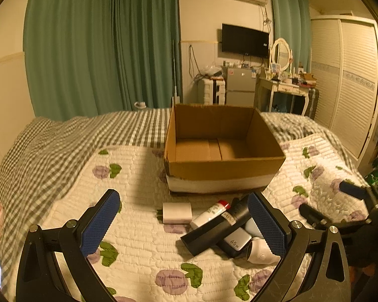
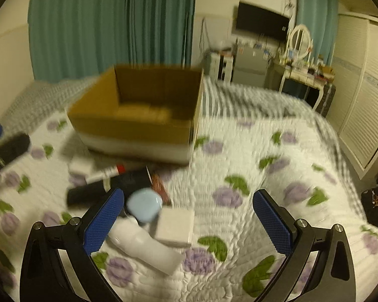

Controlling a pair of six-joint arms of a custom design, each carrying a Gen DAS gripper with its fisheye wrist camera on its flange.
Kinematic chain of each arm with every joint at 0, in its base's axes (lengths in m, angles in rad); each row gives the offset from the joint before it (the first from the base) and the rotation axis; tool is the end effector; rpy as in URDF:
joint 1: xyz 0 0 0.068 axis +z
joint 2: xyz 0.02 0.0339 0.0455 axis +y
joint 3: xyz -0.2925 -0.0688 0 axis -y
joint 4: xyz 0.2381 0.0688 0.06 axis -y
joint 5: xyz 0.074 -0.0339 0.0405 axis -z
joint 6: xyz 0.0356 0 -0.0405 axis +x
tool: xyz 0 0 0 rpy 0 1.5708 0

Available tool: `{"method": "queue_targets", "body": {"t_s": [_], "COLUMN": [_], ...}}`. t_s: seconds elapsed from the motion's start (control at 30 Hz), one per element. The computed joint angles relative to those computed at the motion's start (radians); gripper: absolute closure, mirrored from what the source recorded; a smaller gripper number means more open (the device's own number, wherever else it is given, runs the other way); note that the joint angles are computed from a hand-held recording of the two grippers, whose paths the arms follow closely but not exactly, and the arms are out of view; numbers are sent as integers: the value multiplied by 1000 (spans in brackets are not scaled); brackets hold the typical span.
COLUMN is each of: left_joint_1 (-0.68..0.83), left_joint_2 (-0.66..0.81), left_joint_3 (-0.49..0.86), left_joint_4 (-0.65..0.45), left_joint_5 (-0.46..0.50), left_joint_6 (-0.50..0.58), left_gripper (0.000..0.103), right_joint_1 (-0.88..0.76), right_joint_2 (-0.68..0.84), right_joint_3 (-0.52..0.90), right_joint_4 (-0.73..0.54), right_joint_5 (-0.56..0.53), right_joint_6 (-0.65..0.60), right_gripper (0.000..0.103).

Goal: Organize rigid objects
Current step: 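Move the left tool to the black cylinder while the right tool approaches the white wall charger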

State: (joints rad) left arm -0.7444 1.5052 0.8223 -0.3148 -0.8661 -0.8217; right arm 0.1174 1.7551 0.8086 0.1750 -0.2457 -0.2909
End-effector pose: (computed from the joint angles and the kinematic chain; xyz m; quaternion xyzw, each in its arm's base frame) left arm 0.2214 -0.1671 0.2201 -0.1522 0.8654 0.1043 0.4658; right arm 0.3359 0.0483 0.1673 -0.2320 0.8856 0.0790 0.3945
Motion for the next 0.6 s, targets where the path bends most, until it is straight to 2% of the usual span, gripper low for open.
{"method": "queue_targets", "body": {"t_s": [0.1, 0.23, 0.3, 0.47, 0.53, 0.57, 0.6], "left_joint_1": [28, 64, 73, 81, 86, 88, 90], "left_joint_2": [53, 127, 152, 209, 229, 236, 248], "left_joint_3": [0, 3, 5, 28, 35, 38, 43], "left_joint_4": [14, 32, 36, 34, 37, 41, 45], "left_joint_5": [37, 99, 117, 134, 145, 150, 156], "left_joint_6": [-3, -11, -9, 9, 23, 30, 41], "left_gripper": [0, 0, 0, 0, 0, 0, 0], "right_joint_1": [15, 15, 12, 22, 30, 22, 12], "right_joint_2": [85, 175, 216, 308, 333, 354, 362], "right_joint_3": [41, 110, 155, 252, 285, 313, 326], "right_joint_4": [-27, -86, -142, -246, -292, -324, -337], "right_joint_5": [37, 66, 51, 33, 32, 1, -24], "right_joint_6": [-32, -46, -51, -55, -54, -55, -51], "right_gripper": [16, 20, 31, 33, 39, 46, 49]}}
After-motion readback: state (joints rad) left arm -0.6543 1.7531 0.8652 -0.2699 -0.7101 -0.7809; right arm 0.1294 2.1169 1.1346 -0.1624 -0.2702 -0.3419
